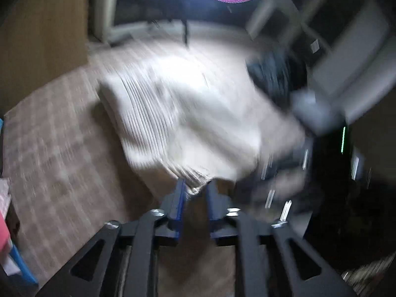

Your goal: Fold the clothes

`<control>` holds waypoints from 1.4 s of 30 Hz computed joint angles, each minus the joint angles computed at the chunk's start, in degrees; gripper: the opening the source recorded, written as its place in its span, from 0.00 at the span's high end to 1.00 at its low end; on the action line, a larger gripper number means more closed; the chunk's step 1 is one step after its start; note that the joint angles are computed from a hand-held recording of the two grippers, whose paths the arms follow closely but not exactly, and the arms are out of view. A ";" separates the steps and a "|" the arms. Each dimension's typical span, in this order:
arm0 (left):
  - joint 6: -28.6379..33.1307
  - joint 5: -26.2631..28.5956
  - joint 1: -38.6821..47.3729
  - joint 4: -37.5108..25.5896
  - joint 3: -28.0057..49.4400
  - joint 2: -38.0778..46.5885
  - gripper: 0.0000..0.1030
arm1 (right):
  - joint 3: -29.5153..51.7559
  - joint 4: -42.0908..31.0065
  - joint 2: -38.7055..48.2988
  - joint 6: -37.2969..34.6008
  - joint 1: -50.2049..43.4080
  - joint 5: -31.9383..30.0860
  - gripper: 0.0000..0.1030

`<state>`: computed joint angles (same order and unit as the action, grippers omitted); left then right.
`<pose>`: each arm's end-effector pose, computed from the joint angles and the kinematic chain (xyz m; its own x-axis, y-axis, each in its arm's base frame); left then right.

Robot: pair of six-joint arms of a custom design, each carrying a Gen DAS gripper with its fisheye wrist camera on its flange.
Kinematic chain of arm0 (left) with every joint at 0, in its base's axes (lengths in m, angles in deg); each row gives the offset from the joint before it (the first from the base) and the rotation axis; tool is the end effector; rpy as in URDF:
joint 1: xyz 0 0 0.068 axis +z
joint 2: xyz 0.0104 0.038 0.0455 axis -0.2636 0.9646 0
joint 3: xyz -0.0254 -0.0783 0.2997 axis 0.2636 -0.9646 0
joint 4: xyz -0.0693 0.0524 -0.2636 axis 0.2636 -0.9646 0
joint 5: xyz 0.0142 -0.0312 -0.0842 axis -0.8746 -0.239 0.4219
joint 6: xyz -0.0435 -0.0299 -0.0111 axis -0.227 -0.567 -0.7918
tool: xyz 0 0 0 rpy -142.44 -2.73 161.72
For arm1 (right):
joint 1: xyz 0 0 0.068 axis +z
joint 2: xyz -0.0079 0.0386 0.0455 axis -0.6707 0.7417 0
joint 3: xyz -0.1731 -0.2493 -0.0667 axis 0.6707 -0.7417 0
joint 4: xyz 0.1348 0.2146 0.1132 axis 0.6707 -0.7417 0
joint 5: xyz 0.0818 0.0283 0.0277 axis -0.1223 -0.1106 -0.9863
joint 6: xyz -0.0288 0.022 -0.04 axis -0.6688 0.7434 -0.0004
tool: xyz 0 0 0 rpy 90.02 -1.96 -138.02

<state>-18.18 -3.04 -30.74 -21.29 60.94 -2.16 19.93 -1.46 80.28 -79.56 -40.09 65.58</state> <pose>0.1938 -0.0698 0.1433 -0.7309 0.5366 -0.4218 0.6693 0.6845 -0.2890 0.1569 0.0202 0.1367 -0.9537 0.0124 -0.3004 -0.1158 0.9069 0.4052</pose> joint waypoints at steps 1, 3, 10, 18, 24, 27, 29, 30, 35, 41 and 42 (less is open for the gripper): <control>1.13 -2.61 -0.53 0.28 -2.13 -0.92 0.67 | -0.05 -2.09 -1.20 -1.24 -1.23 -0.33 0.76; 2.55 -3.86 1.34 0.72 -4.62 -0.67 0.67 | -0.19 -6.72 -5.35 -3.21 -3.65 0.09 0.76; 0.62 5.59 15.76 5.10 -3.21 6.40 0.67 | 1.26 -3.17 -6.19 -0.09 -7.27 -1.58 0.73; -8.29 11.08 14.53 15.33 -0.52 23.89 0.67 | 3.27 15.55 3.95 12.31 2.27 -1.25 0.73; -15.98 13.89 11.00 21.27 -3.51 20.23 0.94 | 6.00 21.09 10.97 11.10 1.16 -0.59 0.73; -16.34 5.02 5.85 20.85 -6.42 10.19 0.94 | 8.40 21.63 19.92 8.30 0.54 -0.88 0.70; -15.18 -2.95 2.19 19.55 -7.35 9.07 0.95 | 9.41 18.96 25.16 6.43 0.10 -0.47 0.70; -14.42 -5.66 1.03 18.84 -7.69 9.19 0.95 | 9.19 17.30 24.66 4.33 -1.51 -2.64 0.70; -13.79 -10.14 1.34 15.42 -7.70 2.67 0.94 | 6.62 6.91 10.08 -2.47 -14.05 -8.82 0.70; -16.29 -5.93 -0.92 20.07 -1.70 4.83 0.90 | 7.23 7.90 4.96 -3.13 -28.75 -7.55 0.70; -15.84 -5.60 -2.01 20.77 -0.60 7.71 0.90 | 7.70 8.91 5.77 -2.88 -30.09 -7.18 0.70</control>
<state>-34.02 -8.65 -32.75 -0.52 60.34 5.55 27.63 7.45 86.05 -82.44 -70.18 58.40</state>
